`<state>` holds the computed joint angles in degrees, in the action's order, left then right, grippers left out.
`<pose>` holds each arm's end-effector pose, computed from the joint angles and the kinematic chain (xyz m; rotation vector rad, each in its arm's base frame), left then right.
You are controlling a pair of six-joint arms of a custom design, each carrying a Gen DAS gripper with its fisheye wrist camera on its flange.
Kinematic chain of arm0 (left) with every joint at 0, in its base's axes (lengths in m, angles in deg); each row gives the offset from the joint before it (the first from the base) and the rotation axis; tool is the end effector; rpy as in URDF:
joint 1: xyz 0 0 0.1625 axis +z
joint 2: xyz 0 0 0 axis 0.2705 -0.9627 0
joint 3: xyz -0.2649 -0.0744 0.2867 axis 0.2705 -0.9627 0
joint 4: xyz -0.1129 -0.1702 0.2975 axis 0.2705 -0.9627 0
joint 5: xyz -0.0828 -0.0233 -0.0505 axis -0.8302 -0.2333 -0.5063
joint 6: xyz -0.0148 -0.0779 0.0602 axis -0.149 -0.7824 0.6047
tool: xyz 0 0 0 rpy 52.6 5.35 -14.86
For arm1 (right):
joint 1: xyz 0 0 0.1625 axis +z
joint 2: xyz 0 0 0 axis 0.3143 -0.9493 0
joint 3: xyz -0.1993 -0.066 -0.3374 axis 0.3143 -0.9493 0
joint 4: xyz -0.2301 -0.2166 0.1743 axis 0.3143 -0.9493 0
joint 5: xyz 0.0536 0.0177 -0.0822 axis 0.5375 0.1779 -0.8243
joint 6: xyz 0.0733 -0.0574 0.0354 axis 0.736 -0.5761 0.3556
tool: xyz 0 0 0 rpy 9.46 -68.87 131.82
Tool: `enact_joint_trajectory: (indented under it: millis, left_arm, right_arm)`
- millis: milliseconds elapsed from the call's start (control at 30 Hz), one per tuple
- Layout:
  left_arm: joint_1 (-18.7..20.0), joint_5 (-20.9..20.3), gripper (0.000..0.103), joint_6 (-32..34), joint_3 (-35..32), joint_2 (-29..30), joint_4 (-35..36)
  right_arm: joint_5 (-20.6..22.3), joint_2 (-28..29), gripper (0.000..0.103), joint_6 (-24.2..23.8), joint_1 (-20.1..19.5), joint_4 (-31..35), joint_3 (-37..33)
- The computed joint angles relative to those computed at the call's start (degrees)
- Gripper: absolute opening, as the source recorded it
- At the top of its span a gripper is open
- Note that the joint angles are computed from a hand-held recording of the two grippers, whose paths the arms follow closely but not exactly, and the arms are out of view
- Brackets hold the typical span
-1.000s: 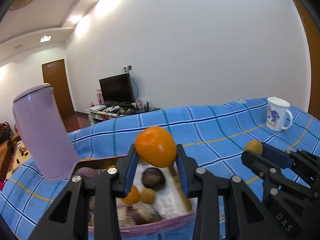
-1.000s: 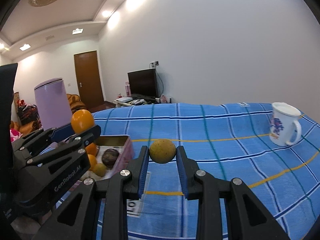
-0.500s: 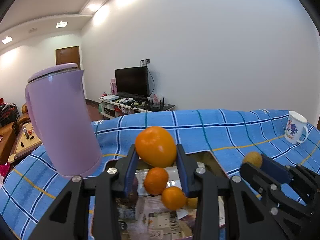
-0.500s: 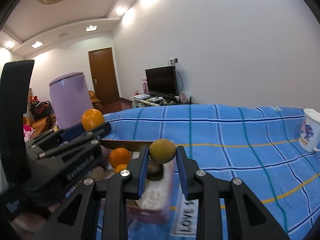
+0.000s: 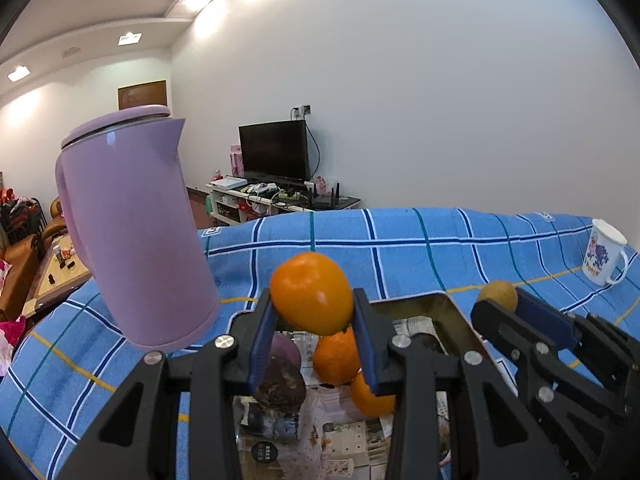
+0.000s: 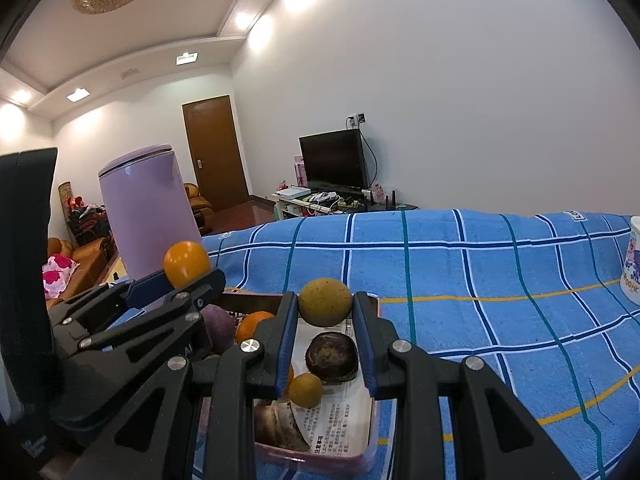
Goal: Organize fruits
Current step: 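Lower both fruits into the tin box and open both tools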
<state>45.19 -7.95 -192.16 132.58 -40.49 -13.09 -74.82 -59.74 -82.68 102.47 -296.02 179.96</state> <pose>0.0221 -0.3987 0.2800 0.3698 1.9433 -1.2979 0.3551 -0.4137 -0.1406 0.9422 -2.3491 1.2371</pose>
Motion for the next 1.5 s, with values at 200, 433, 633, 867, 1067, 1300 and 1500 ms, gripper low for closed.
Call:
enact_joint_trajectory:
  millis: [200, 433, 633, 867, 1067, 1300, 1500]
  left_arm:
    - [0.58, -0.9, 0.039, -0.12, -1.25, 1.38, 1.15]
    - [2.08, 0.73, 0.039, -4.11, -4.51, 3.31, 6.52]
    - [4.23, 1.52, 0.039, -8.07, -7.91, 4.64, 10.25]
    - [5.01, 0.16, 0.039, -8.33, -10.05, 7.76, 13.05]
    - [4.61, -2.51, 0.038, -5.45, -9.82, 8.75, 11.4]
    - [4.63, -4.18, 0.038, -1.71, -9.29, 9.13, 8.31]
    - [5.81, -7.11, 0.038, 2.69, -10.36, 10.51, 4.46]
  right_arm:
    - [-0.48, -0.03, 0.03, 0.34, -0.44, 1.39, -1.16]
    - [0.23, -0.76, 0.03, 1.38, -1.25, 1.99, -0.8]
    - [-0.1, -0.95, 0.03, 2.47, -1.56, 4.87, -2.38]
    - [-1.21, 0.91, 0.03, 4.52, -1.29, 13.52, -8.42]
    - [-2.32, 1.49, 0.03, 5.13, -1.42, 17.6, -10.26]
    - [-3.96, 1.92, 0.03, 6.33, -1.69, 22.68, -12.51]
    - [-4.44, 2.22, 0.03, 7.07, -1.89, 28.43, -14.39]
